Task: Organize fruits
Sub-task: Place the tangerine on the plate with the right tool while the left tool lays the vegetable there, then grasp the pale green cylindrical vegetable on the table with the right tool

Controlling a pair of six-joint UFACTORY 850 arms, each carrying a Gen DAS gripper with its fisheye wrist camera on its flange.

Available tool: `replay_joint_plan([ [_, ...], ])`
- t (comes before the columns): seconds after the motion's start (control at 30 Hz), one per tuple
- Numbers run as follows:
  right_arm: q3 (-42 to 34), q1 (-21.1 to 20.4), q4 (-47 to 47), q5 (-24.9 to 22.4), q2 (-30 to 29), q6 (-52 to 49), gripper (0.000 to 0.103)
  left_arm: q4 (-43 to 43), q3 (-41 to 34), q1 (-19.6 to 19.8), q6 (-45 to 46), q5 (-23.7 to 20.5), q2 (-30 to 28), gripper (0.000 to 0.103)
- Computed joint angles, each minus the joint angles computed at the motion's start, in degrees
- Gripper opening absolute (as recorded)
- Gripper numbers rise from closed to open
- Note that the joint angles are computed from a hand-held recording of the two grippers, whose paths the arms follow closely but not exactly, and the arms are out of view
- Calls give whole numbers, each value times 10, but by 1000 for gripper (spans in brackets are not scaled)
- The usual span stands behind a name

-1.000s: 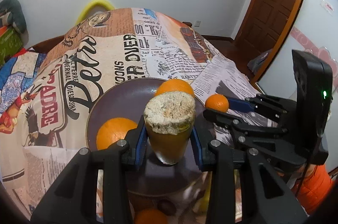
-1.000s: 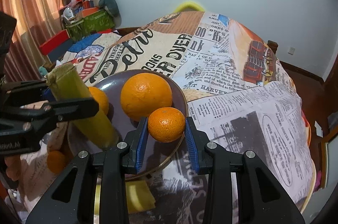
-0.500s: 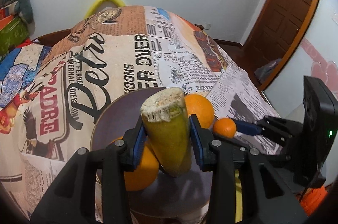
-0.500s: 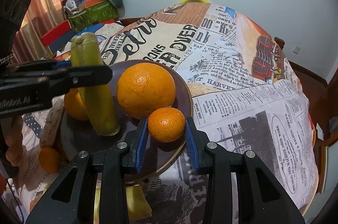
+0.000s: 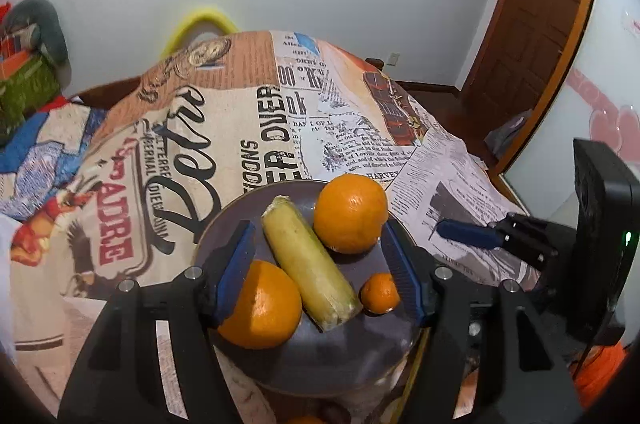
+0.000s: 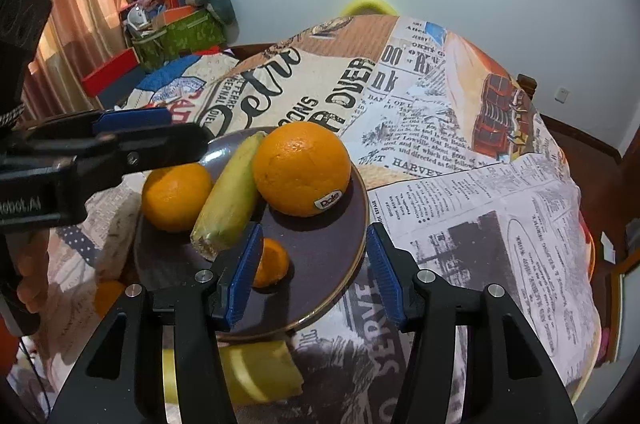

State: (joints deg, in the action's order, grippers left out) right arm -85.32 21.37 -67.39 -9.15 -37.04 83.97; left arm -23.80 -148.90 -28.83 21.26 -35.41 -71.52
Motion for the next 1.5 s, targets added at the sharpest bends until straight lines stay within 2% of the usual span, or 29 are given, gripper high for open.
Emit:
replay_joint_plan([
  [0.17, 23, 5, -54, -4, 23, 66, 50, -42, 169, 0, 63, 74, 103, 64],
  [0.3, 45, 17, -94, -16, 45, 110, 51, -68, 257, 1, 101, 111, 160, 64],
  [0.47, 73, 36, -179, -31, 67, 205, 67, -74, 341, 3, 120, 139, 213, 64],
  [0.67, 79, 56, -144, -37, 66, 185, 71, -77, 424, 13, 132, 156, 263, 64],
  [0.87, 71, 72, -61, -34, 50, 122, 72, -113, 489, 23, 165, 166, 298, 64],
  [1.07, 50, 85, 23, -52, 26, 55, 81, -122, 534, 30, 175, 172, 316, 64],
  [1.3, 15, 95, 56, -120, -5, 41, 92, -128, 560, 37, 170, 164, 317, 64],
  [1.4, 7, 95, 78, -130, -13, 28, 95, -112, 559, 37, 152, 161, 311, 64],
  [1.5, 15, 93, 63, -121, -8, 50, 94, -108, 557, 37, 144, 161, 307, 64],
])
